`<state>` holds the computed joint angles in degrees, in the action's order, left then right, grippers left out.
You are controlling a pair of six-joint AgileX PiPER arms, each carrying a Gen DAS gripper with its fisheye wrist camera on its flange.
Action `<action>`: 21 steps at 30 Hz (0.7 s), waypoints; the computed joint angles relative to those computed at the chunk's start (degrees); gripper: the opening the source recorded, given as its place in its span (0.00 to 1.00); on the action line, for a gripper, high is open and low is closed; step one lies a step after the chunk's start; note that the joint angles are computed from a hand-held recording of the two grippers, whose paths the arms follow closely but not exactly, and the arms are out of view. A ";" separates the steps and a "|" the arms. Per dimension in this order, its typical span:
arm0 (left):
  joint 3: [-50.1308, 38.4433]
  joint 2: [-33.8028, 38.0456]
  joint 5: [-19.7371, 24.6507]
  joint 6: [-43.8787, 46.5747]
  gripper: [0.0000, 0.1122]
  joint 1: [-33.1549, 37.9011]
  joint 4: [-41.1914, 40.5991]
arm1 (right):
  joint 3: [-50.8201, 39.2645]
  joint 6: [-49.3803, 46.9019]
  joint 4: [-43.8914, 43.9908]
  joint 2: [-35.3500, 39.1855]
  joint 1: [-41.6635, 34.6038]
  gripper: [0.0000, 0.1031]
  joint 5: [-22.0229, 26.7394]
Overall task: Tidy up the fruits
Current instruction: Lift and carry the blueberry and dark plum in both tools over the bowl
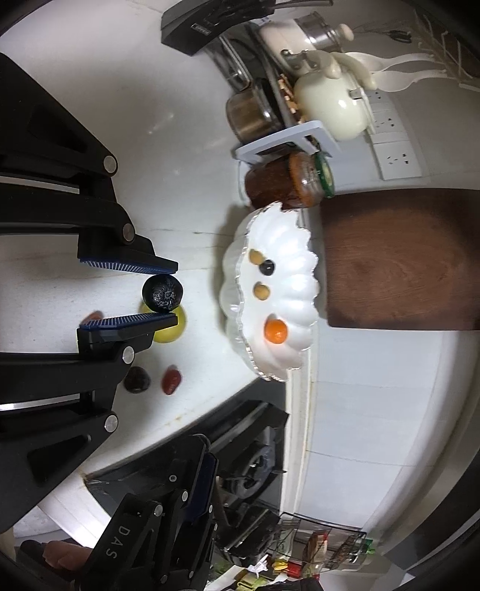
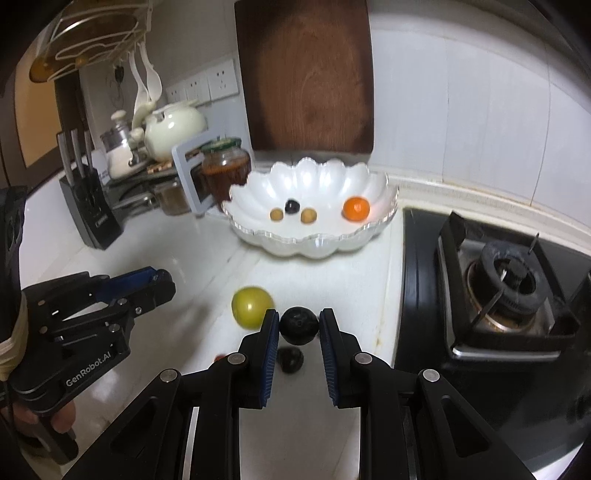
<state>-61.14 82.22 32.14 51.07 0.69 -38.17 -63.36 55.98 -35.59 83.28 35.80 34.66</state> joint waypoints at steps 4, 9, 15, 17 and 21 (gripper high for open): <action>-1.72 0.16 -0.52 -0.51 0.20 -0.41 -0.33 | -1.09 0.24 -1.49 -0.08 -0.69 0.23 -0.88; -4.01 0.75 -1.47 -0.55 0.20 -1.16 -0.91 | -2.99 1.74 -4.87 0.36 -1.49 0.23 -1.95; -7.74 2.64 -2.66 -0.23 0.20 -2.40 -1.94 | -5.73 1.74 -6.66 1.37 -3.51 0.23 -3.72; -9.17 3.56 -3.00 -0.14 0.20 -2.78 -2.41 | -6.81 2.04 -7.85 2.13 -4.08 0.23 -4.38; -12.33 5.78 -3.67 -1.84 0.19 -3.85 -1.57 | -8.83 1.51 -8.35 3.62 -5.48 0.23 -5.45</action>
<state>-73.48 88.00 28.47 49.24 -3.16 -39.74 -72.20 57.49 -43.94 86.90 30.32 29.21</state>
